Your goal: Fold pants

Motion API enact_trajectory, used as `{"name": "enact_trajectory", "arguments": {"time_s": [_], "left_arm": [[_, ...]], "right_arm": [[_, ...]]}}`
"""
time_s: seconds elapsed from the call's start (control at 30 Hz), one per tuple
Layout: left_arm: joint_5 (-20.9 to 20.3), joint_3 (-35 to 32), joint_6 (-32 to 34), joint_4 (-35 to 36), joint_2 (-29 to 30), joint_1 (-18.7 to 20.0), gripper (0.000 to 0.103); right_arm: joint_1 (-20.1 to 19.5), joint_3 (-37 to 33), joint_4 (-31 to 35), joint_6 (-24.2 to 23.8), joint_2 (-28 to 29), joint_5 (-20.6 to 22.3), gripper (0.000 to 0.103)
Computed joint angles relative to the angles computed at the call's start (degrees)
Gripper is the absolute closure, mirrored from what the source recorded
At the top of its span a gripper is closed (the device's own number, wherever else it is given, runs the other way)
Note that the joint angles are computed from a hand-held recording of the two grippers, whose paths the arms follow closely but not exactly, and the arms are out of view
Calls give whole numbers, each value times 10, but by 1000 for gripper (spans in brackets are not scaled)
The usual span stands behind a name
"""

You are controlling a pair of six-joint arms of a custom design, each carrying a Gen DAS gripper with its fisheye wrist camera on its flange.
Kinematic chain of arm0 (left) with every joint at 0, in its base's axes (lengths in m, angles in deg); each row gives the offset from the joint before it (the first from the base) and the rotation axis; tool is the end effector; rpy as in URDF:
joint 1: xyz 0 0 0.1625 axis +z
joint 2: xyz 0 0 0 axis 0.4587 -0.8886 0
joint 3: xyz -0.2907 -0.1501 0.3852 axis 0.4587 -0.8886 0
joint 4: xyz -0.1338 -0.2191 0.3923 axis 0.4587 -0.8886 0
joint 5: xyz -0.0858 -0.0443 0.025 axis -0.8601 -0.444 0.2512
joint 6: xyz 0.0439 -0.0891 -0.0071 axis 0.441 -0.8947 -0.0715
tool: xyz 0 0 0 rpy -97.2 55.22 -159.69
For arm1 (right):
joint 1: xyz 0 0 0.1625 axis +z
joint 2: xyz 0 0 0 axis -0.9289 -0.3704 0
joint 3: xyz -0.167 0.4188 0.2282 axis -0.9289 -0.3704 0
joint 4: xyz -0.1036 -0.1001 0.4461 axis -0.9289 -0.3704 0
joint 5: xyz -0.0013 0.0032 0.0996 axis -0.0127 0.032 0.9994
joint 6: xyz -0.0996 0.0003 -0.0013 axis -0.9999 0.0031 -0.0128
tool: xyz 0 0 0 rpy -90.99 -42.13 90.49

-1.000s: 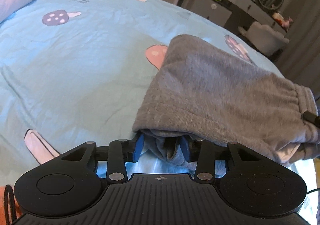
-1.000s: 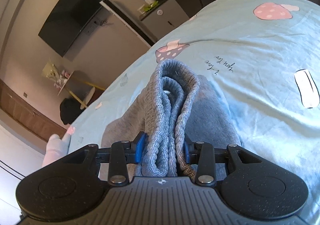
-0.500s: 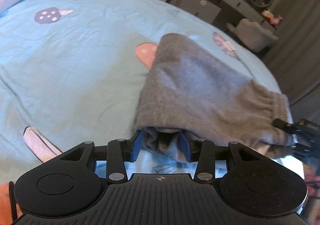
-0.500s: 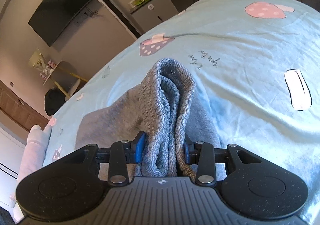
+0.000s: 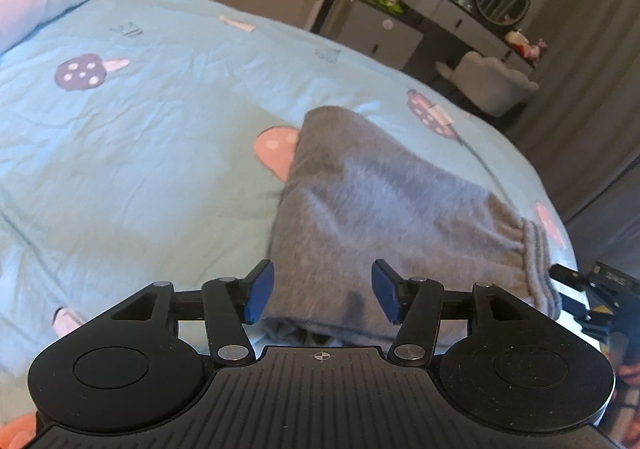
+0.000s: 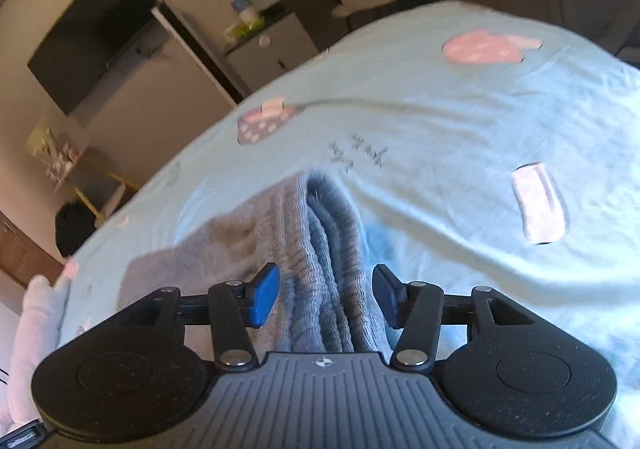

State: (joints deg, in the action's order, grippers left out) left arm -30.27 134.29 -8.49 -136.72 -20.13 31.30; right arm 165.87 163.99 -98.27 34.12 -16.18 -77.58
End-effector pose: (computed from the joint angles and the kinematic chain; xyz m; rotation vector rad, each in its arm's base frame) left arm -0.1060 -0.5871 0.2912 -0.3463 2.3035 -1.2695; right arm 0.2208 -0.7700 0.1440 0.3453 -2.7864 0.9750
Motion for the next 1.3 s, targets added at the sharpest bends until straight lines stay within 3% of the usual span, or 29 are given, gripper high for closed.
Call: {"name": "enact_trajectory", "arguments": {"time_s": [0.13,0.17,0.2,0.27,0.37,0.5,0.73,0.8,0.83,0.9,0.97,1.07,1.17,1.3], "left_arm": [[-11,-16,9,-8,17,6,42],[-15,-21,5,-4,22,8,41],[-20,-23,4,-1,24,9,41],[-16,-26,2,11,31,8,41],[-20,-24,12,37,32,8,40],[-27,-22,-3,65,34,12,40],[-27,-18,20,57,39,12,35],[-24,-16,28,50,40,10,34],[-23,-16,30,51,41,10,34],[-24,-15,31,45,41,8,34],[-23,-12,27,41,39,6,34],[-28,-9,35,29,38,6,34],[-17,-18,27,74,45,10,33],[5,-22,37,101,51,6,32]], "right_arm": [[-3,53,6,31,-36,49,48],[-5,63,5,42,-40,56,38],[-8,72,11,57,-43,66,36],[-12,77,47,106,-47,74,36],[-21,93,31,157,-50,116,36],[-11,69,52,163,-26,79,36],[-8,43,40,218,9,71,36],[-2,39,44,213,11,47,54],[-1,39,48,207,10,34,70],[-3,42,47,200,7,31,81],[-4,54,28,178,1,39,83],[-2,61,15,109,-4,26,84],[-5,54,43,91,0,7,83],[12,41,88,30,-8,-25,78]]}}
